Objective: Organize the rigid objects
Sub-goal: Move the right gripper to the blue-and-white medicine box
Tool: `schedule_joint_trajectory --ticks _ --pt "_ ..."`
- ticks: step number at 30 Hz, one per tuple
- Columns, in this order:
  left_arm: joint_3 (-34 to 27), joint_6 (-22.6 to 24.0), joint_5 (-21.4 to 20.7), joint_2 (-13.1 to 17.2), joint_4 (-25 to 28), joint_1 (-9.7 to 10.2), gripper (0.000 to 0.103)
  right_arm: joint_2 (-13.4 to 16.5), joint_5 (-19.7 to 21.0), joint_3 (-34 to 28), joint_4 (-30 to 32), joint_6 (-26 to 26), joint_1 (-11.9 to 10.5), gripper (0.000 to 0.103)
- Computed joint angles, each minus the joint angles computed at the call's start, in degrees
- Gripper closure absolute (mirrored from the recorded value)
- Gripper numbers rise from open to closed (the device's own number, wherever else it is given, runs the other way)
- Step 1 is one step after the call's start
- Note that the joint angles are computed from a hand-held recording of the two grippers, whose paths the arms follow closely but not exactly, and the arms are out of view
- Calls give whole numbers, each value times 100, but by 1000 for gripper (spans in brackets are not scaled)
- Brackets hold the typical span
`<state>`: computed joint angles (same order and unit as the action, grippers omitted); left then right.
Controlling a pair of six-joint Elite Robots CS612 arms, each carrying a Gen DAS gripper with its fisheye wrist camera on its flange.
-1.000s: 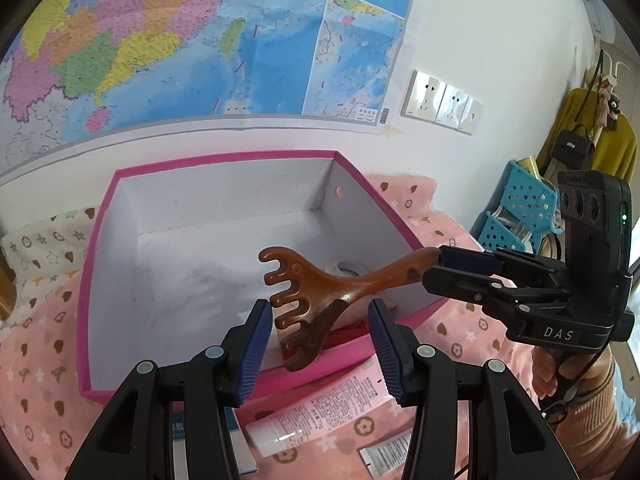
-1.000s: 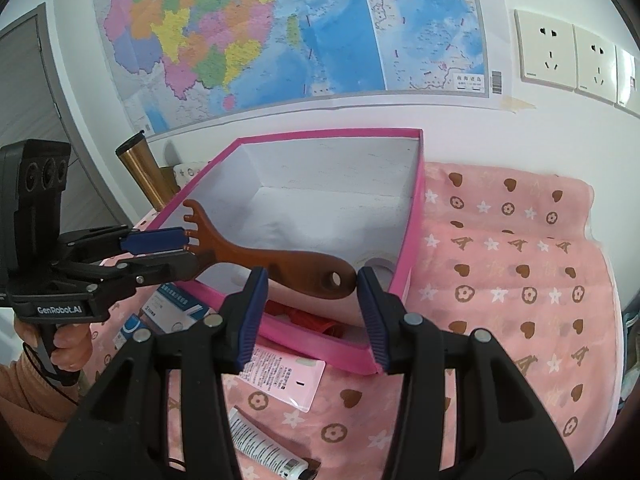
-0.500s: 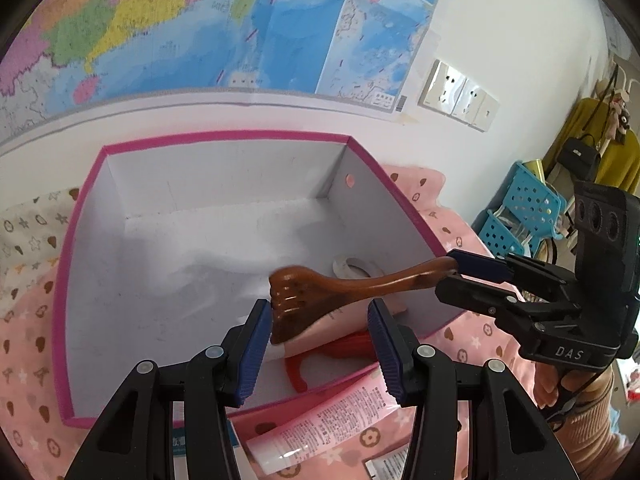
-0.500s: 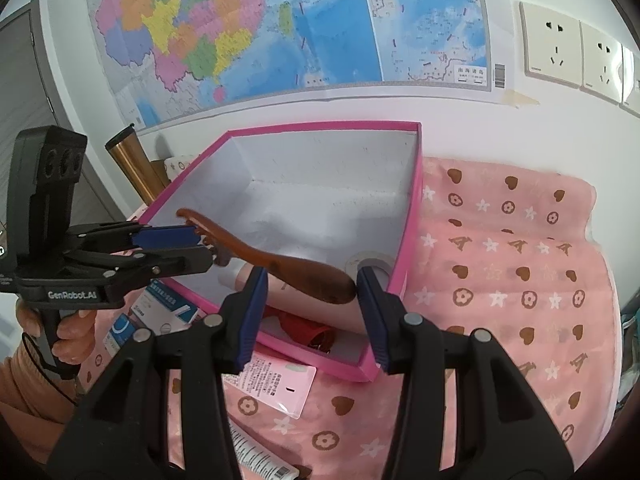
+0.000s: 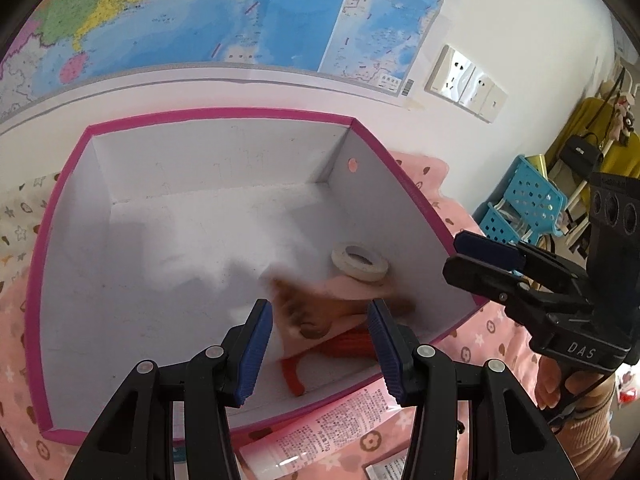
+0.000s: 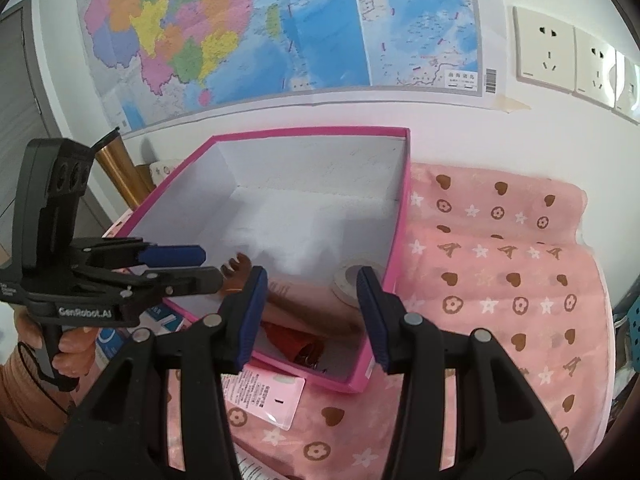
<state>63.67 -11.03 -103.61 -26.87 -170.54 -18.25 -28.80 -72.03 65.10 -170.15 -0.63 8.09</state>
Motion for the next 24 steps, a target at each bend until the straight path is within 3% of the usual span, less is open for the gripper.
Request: schedule_joint_trajectory --ticks 7,11,16,20,24 --pt "398 213 294 -170 -505 -55 54 -61 202 175 -228 92 -41 54" --pt "916 354 502 -376 -1177 -72 50 -166 367 413 -432 79 -57 54" --pt "1490 335 793 -596 -1925 -46 45 -295 872 708 -607 -57 -55 54" --pt "1796 170 1098 -700 -2012 34 43 -326 1344 805 -432 -335 3 54" --pt "1913 -93 1237 -697 -1819 139 43 -227 1477 629 105 -692 131 54"
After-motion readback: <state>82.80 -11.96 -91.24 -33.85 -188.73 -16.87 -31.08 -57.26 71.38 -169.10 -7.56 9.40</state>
